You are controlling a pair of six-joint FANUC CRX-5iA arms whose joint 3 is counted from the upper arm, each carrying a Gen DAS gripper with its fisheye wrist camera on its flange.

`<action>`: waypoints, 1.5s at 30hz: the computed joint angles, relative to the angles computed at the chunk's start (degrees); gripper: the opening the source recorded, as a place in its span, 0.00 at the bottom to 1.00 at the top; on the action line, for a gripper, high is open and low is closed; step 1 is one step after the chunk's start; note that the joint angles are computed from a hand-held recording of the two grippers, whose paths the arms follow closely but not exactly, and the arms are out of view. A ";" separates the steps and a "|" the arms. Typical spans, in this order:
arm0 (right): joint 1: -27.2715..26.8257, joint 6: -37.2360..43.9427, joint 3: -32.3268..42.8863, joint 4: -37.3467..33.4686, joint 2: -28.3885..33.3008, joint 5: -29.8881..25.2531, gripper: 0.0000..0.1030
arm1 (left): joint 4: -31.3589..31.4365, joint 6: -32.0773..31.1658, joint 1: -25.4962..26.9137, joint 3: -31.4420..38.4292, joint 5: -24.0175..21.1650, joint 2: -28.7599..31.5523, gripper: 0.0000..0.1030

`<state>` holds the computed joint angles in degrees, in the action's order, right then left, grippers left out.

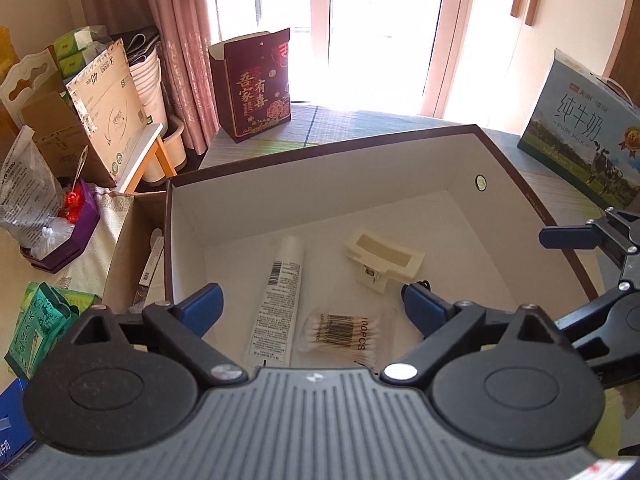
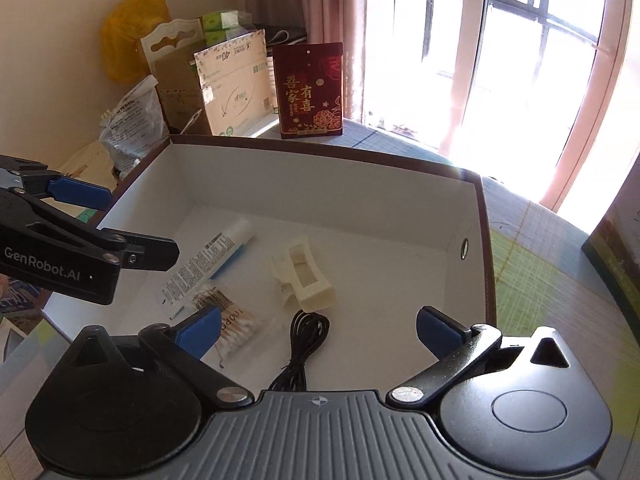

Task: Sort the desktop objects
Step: 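Open both tools to drop the hair clip and toothpaste into the box, then withdraw both tools from the box toward the items on the table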

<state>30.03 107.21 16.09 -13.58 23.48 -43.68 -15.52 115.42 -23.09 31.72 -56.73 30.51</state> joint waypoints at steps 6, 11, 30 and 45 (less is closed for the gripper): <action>0.48 -0.80 -5.61 0.13 -4.70 4.00 0.98 | -2.22 3.56 -1.84 -2.60 -0.46 -3.26 0.93; 0.77 -1.84 -9.37 -0.09 -8.01 6.58 0.98 | -5.36 6.76 -3.88 -4.22 -1.09 -5.84 0.95; -0.49 -1.90 -24.91 -4.81 -22.33 12.81 0.98 | -15.04 21.74 -12.75 -14.42 -1.89 -15.23 0.95; -0.55 -2.49 -33.95 -6.15 -31.09 12.07 0.98 | -15.95 26.85 -16.47 -18.12 -6.82 -16.97 0.95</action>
